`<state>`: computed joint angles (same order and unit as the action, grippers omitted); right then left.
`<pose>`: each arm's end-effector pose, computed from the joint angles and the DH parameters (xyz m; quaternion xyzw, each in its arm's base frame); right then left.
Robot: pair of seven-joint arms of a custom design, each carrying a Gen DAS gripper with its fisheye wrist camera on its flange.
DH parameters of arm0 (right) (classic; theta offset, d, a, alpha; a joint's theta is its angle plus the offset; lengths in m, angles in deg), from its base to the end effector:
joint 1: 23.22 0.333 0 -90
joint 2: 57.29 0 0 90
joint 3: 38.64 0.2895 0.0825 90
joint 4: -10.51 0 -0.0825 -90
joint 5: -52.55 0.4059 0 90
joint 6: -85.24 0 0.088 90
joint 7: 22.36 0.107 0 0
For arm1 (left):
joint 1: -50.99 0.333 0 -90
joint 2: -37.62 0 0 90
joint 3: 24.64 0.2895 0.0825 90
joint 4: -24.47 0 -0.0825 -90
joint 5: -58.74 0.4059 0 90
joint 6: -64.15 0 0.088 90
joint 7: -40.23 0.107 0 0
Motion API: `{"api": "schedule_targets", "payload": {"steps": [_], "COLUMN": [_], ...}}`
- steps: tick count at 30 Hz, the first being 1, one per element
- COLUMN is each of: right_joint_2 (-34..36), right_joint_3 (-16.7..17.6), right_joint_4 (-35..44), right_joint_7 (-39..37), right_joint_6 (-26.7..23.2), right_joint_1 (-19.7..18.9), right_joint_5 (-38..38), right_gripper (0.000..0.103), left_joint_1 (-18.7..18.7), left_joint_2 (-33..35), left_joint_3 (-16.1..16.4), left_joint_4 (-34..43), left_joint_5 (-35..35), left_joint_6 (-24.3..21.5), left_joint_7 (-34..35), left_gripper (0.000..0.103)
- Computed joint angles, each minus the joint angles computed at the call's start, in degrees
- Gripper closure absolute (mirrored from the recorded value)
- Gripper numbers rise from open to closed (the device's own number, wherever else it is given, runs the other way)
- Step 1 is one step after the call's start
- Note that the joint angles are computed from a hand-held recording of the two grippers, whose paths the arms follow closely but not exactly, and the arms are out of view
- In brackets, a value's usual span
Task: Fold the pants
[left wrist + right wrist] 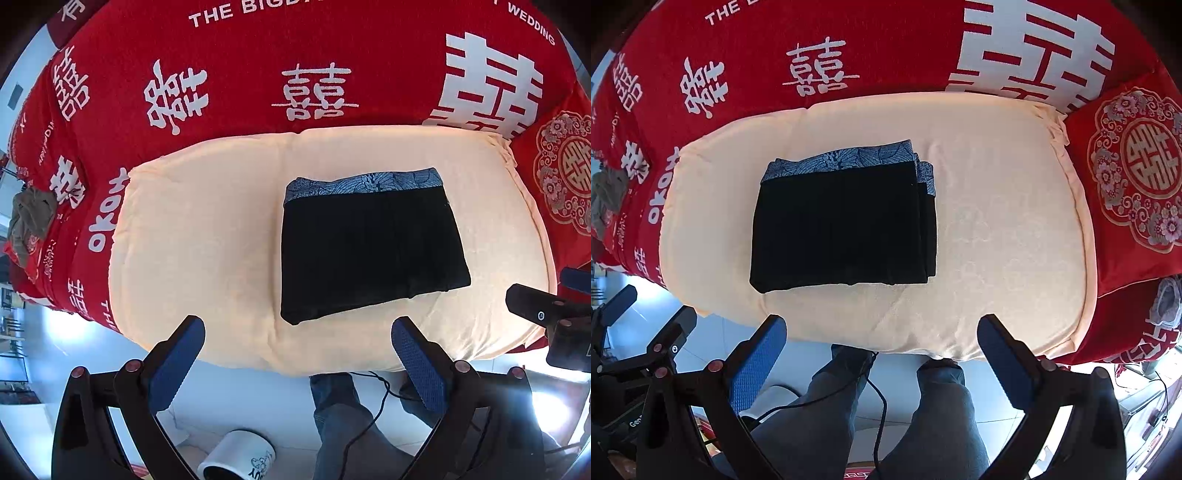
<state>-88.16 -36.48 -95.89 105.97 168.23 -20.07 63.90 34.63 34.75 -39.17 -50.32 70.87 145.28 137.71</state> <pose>0.3912 0.0647 0.7120 -0.4885 0.8658 0.0549 0.0938 0.4668 -0.2559 0.7411 -0.4531 0.8812 -0.0063 0.1346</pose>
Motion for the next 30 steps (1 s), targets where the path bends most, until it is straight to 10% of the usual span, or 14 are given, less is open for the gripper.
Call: {"api": "schedule_targets", "payload": {"steps": [30], "right_joint_2": [0.17], "right_joint_3": [-0.02], "right_joint_4": [-0.01], "right_joint_7": [-0.95], "right_joint_6": [-0.39], "right_joint_1": [0.08], "right_joint_5": [-0.01], "right_gripper": [0.0], "left_joint_1": [0.04], "left_joint_2": [0.77], "left_joint_3": [0.11], "left_joint_4": [1.06], "left_joint_5": [-1.36], "left_joint_6": [-0.72], "left_joint_7": [1.06], "left_gripper": [0.002]}}
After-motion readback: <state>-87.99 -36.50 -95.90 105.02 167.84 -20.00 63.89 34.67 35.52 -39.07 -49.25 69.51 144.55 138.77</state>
